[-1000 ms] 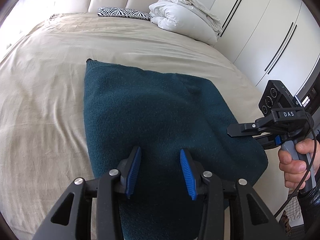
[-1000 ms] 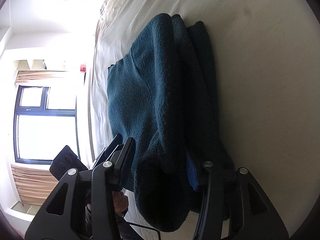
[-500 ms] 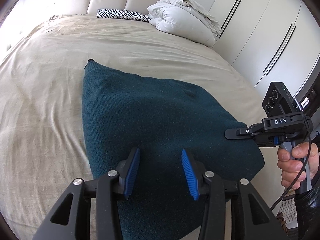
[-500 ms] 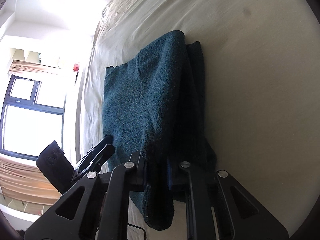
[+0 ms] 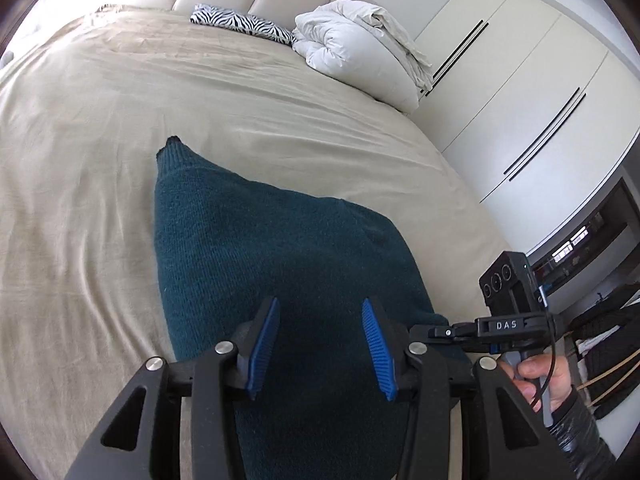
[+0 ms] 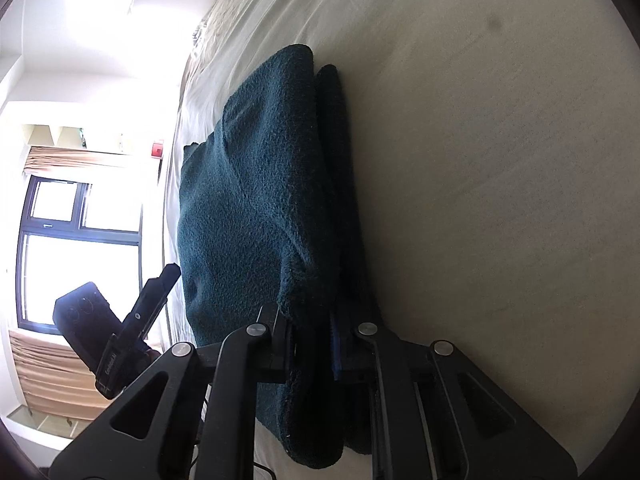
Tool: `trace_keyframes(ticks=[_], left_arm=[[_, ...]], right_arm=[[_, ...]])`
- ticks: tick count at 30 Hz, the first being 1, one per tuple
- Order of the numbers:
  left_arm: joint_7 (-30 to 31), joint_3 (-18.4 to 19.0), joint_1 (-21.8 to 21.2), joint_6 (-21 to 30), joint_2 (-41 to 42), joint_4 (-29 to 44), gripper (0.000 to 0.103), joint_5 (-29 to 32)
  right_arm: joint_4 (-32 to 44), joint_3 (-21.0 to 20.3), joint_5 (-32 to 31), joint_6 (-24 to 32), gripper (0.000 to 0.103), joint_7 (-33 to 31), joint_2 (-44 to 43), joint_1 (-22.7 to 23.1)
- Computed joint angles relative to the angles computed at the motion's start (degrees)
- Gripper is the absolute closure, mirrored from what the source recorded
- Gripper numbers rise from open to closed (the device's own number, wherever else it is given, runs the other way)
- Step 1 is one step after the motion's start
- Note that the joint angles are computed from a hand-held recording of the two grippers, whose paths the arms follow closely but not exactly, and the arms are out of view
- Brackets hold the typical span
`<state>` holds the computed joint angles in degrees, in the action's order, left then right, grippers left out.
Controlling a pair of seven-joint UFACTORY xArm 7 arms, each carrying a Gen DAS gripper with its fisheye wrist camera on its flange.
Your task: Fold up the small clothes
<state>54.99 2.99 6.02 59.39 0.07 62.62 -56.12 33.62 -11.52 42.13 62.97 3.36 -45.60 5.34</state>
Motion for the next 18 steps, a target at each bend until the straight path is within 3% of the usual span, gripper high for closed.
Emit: trace_keyframes(ticks=[5,7,8,12,13,15,18], left_arm=[[-8.9,-1.1,4.6,10.5,13.5,10.8,0.071,-6.9],[-8.4,-2.1,5.6,9.2,13.9,10.1,0.094,-7.0],[-7.9,-2.5,5.8,8.4,14.0,9.9,0.099,-6.6],[-10.9,-2.9,8.4,11.6,13.6,10.0,0.096,-8.2],[-9.9,-3.0,8.5,11.6,11.4,8.5,0.078,-8.6],[-7.7,-2.4,8.9,14.2,8.0,5.7,0.055,-10.1],[-5.1,-0.8,8.4,18.8,5.0,2.9,0.054,-9.0]], right_arm=[[-6.7,-0.1,7.3,-7.9,0.093,-6.2,1.2,3.0],[-7.7,-1.5,8.3,-8.0,0.093,-8.4,0.9,3.0],[-8.0,-1.7,8.9,-8.1,0.093,-9.0,0.9,3.0],[-8.9,-1.7,10.5,-8.2,0.093,-9.7,0.1,2.4],[-9.1,-1.5,10.3,-8.0,0.093,-9.3,-0.7,2.0],[-9.5,-1.4,10.5,-7.8,0.090,-8.7,-2.3,1.7],[-11.9,-2.0,12.4,-8.8,0.087,-9.0,-5.0,1.6]])
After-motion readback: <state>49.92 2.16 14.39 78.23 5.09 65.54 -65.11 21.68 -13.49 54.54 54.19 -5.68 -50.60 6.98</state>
